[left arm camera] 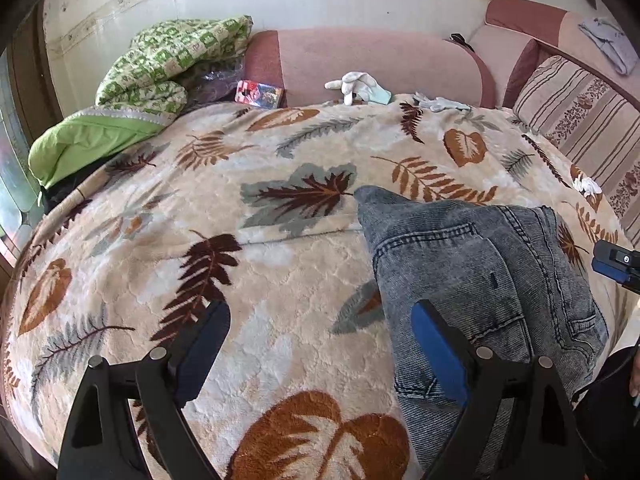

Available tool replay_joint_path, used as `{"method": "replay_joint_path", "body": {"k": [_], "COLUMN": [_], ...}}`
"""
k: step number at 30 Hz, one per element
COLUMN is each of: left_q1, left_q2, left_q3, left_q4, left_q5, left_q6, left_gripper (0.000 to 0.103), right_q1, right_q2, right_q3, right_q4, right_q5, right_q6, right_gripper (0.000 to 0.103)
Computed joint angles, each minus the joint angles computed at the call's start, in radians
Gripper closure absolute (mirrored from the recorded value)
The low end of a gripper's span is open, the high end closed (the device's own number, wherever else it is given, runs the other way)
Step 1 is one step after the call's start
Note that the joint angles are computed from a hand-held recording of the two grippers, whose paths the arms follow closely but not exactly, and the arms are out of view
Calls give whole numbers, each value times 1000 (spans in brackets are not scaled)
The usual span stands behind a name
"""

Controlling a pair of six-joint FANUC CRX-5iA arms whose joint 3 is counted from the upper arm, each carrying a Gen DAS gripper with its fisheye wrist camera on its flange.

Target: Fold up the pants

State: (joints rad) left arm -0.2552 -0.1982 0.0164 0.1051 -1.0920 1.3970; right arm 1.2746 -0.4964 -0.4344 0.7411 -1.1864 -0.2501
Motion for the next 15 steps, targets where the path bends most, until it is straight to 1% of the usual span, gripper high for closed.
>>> {"method": "replay_joint_path", "body": {"k": [2,5,7,9,11,13,15], "left_q1": [15,40,63,84,101,100,85], "left_q2": [21,63,107,149,192,211,218], "left_q3": [1,16,36,55,68,84,105], "left_q4": [53,136,218,291,361,364,330], "left_q5": [-33,-94,-157,-219,-278,-290,-279], "left_q6": [-25,-75,-128,-154,-168,-151,-144], "left_gripper": [11,11,11,11,11,11,11], "right_q1": [-8,-37,-67,-101,-149,-195,-221], "right_q2": [-7,-31,-43,-51,-57,-74,-109], "right_q3": [-4,-19,-25,-27,-25,-35,-69], "right_q4": [-16,-64,-112,-162,-241,-312,-331], "right_q5": [4,47,90,126,168,219,283], "right_q6": [-14,-35,-29,-12,25,57,55], "right_gripper": [24,24,24,24,24,24,24]}}
